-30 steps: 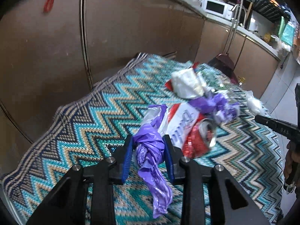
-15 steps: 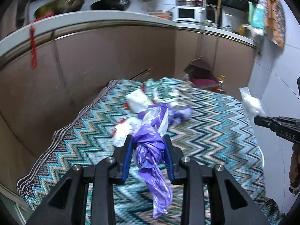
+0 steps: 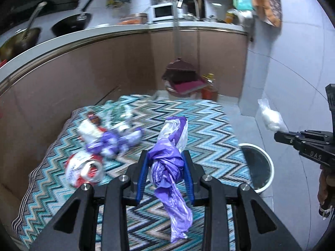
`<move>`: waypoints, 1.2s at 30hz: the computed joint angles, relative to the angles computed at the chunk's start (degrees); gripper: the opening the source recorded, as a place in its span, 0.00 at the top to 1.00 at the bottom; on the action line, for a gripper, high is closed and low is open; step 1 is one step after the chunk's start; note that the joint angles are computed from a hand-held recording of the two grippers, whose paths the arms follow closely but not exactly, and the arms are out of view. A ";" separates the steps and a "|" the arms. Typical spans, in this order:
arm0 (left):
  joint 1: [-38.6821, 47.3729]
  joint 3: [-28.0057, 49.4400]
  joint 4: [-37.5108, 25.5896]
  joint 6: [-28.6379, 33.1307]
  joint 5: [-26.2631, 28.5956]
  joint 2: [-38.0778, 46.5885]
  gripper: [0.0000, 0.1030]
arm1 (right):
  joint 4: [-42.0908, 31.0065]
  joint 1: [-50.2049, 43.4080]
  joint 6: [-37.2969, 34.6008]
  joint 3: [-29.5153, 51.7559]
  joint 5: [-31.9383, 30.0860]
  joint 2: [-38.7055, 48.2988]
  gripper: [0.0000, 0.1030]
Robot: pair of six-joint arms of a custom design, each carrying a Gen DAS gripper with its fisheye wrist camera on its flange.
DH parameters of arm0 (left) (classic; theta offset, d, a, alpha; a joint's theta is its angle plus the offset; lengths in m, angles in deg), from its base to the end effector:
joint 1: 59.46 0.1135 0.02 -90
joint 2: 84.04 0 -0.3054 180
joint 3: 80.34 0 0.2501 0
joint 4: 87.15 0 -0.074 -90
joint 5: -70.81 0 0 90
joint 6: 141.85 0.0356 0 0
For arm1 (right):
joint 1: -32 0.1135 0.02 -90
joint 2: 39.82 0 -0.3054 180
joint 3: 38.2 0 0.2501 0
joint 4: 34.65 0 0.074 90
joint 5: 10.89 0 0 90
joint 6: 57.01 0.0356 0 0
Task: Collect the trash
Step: 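Carry both held bags over the steel bin and open both tools, then move both open tools back over the blanket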
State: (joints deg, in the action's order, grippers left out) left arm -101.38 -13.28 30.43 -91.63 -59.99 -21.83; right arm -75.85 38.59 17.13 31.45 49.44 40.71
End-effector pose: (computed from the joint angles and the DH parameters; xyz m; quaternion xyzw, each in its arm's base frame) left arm 0.1502 -0.1036 0.3196 -0.0805 0.9017 0.0820 0.4169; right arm 0.2760 0.0496 0.2848 -0.2596 0.8805 0.2160 0.3326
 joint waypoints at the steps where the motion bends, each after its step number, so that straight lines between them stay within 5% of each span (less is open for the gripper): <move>1: -0.07 0.85 1.16 0.79 0.53 1.89 0.72 | 0.10 -1.47 -0.65 -0.09 -0.52 0.71 0.94; 12: 1.31 15.53 14.49 11.77 13.63 29.31 0.71 | 1.74 -16.53 -7.14 1.54 -2.10 15.00 0.94; 25: 4.38 37.05 12.55 13.21 27.34 55.95 0.68 | 5.27 -18.71 -6.07 8.61 1.14 35.49 0.93; 27: 5.06 39.35 12.26 12.65 29.23 58.75 0.64 | 5.39 -18.69 -5.31 10.12 1.50 37.96 0.89; 30: 5.66 41.13 12.66 12.18 29.63 60.97 0.46 | 5.84 -18.95 -4.70 11.89 1.67 40.55 0.86; 32: 5.93 41.56 13.08 11.83 30.11 61.41 0.46 | 6.36 -19.21 -4.48 12.45 1.91 41.27 0.77; 36: 6.40 40.53 14.22 12.01 29.94 60.11 0.46 | 5.74 -20.26 -5.06 12.80 1.51 40.74 0.76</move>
